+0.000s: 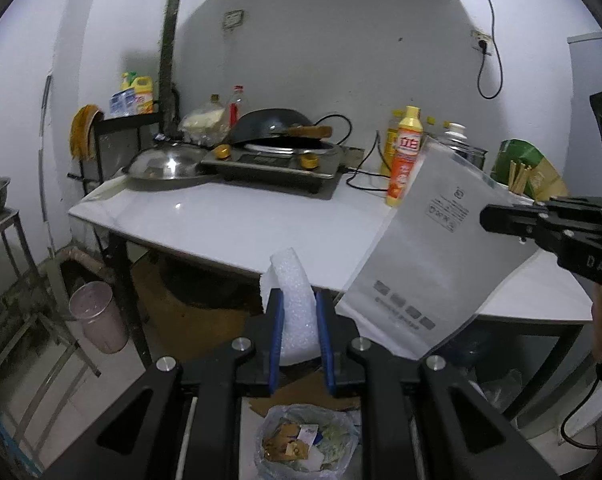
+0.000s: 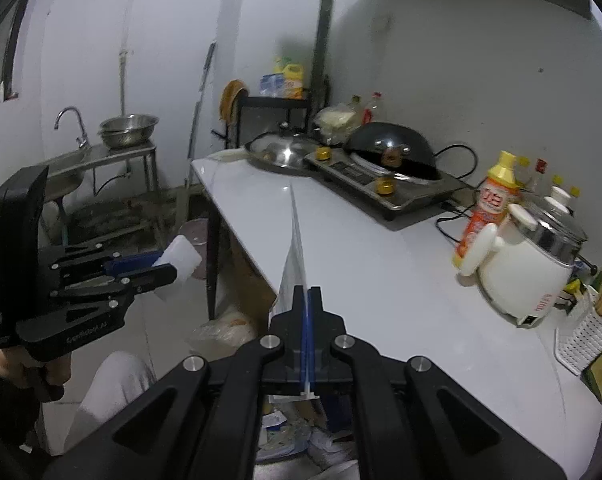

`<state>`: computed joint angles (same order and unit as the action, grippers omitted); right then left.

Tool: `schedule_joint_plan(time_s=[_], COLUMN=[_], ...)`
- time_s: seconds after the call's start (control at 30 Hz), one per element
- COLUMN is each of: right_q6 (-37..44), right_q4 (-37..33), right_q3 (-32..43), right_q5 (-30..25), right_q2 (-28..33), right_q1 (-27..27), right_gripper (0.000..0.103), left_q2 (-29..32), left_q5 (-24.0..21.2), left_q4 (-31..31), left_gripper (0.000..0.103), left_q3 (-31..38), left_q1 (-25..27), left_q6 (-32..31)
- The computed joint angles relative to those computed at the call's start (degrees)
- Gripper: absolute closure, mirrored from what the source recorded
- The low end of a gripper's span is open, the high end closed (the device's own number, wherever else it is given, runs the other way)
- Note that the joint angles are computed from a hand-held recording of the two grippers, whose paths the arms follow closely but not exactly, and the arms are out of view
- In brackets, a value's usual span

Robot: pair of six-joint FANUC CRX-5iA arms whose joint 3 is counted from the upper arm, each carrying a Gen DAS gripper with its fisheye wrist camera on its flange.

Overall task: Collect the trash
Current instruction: 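Lift the foam piece and paper sheet off the counter toward the floor bag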

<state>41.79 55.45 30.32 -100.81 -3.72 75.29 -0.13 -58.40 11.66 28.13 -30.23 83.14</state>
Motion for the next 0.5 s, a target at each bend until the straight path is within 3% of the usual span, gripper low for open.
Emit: schedule_joint_plan(time_s=[0.5], right_q6=[-0.2], right_q4=[-12.3], right_q3=[-3.9], right_q5=[4.3], right_q2=[2.8], right_q1=[-3.9], right_gripper=[0.103], left_q2=[-6.3], left_q5=[3.3], left_q4=[5.8], left_gripper=[0.088], left_q3=[-15.2], left_q1=[7.4], left_q6=[-3.7])
